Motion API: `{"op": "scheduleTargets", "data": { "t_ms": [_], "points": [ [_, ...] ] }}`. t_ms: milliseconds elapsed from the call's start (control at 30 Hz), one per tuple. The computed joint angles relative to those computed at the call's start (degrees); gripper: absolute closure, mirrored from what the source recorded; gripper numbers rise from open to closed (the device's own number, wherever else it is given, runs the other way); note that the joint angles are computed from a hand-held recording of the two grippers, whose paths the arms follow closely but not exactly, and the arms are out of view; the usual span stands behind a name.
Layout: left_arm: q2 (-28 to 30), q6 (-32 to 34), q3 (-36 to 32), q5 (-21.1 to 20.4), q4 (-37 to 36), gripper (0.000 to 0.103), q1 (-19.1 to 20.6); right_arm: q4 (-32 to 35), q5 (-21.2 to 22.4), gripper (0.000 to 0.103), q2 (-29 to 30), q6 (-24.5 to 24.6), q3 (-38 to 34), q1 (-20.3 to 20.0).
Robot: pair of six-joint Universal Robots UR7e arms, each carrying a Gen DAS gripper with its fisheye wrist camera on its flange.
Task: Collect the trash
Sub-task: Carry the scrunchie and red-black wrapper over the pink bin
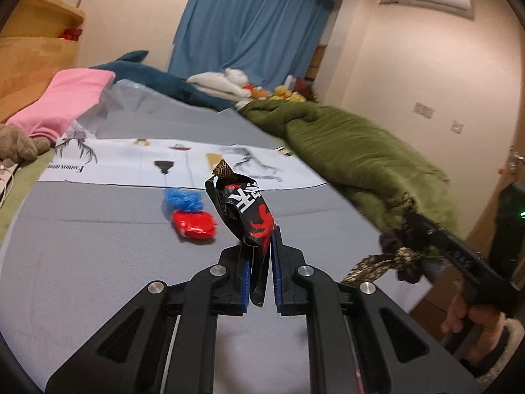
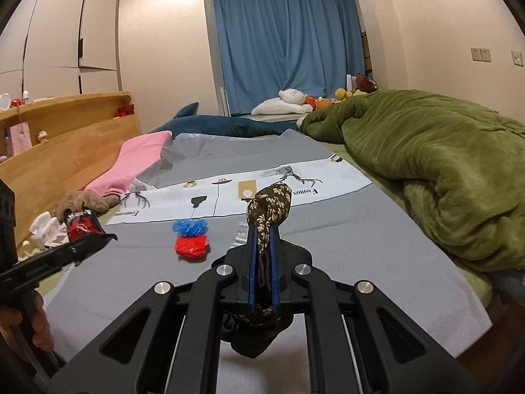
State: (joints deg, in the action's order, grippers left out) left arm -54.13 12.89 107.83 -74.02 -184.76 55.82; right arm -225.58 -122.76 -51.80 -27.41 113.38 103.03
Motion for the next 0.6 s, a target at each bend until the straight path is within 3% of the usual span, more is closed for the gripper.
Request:
{"op": "scheduleTargets", "data": {
  "t_ms": [367,600],
  "points": [
    [-10.5,-2.8,15.4,0.8,-2.7,0.092,-6.8,-4.9,-5.4,0.095,-6.8,1.8,15.9,6.3],
    [-14.0,-5.1,21.7,-0.2,-4.0,0.092,-10.4,-6.0,-8.5,0.095,-8.7,5.4,23.2,10.9]
  ]
}}
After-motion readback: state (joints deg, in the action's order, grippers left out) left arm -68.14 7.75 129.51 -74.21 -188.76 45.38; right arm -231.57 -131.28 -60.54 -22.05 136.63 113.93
